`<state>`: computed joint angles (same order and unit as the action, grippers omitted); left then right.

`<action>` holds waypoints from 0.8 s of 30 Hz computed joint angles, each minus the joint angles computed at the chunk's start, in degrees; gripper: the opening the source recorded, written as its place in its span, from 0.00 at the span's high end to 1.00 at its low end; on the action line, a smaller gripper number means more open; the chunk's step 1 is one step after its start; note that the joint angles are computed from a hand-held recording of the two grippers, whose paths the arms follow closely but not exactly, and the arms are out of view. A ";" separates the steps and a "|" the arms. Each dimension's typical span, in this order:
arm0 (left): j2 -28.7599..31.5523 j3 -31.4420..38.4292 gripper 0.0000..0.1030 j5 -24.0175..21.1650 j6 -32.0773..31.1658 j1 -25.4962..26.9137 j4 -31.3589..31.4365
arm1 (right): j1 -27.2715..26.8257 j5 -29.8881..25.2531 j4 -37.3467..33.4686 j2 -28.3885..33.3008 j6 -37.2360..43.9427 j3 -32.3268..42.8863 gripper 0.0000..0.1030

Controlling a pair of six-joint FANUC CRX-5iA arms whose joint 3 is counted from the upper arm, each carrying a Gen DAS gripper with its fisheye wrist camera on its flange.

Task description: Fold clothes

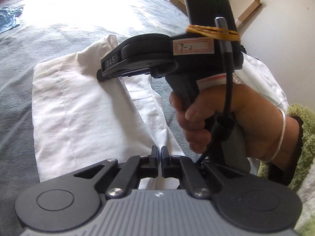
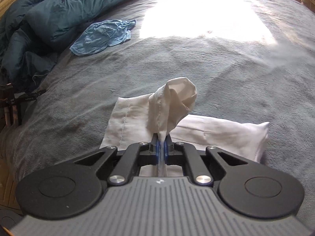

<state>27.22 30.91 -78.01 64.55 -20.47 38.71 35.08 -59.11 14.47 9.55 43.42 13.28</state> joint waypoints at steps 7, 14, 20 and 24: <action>1.97 1.91 0.97 -0.10 1.73 -3.08 -1.71 | -2.42 2.21 -0.89 -3.53 0.94 -5.34 0.97; 2.36 1.37 0.98 0.18 3.54 -5.07 -2.47 | -3.83 4.21 -2.57 -5.42 3.14 -8.62 0.97; 1.93 0.27 0.98 1.27 3.27 -6.04 -2.65 | -4.80 5.11 -4.21 -6.21 4.77 -9.51 0.97; 1.64 -0.73 0.98 2.43 2.88 -6.53 -2.29 | -5.37 5.98 -5.03 -6.95 5.60 -10.31 0.97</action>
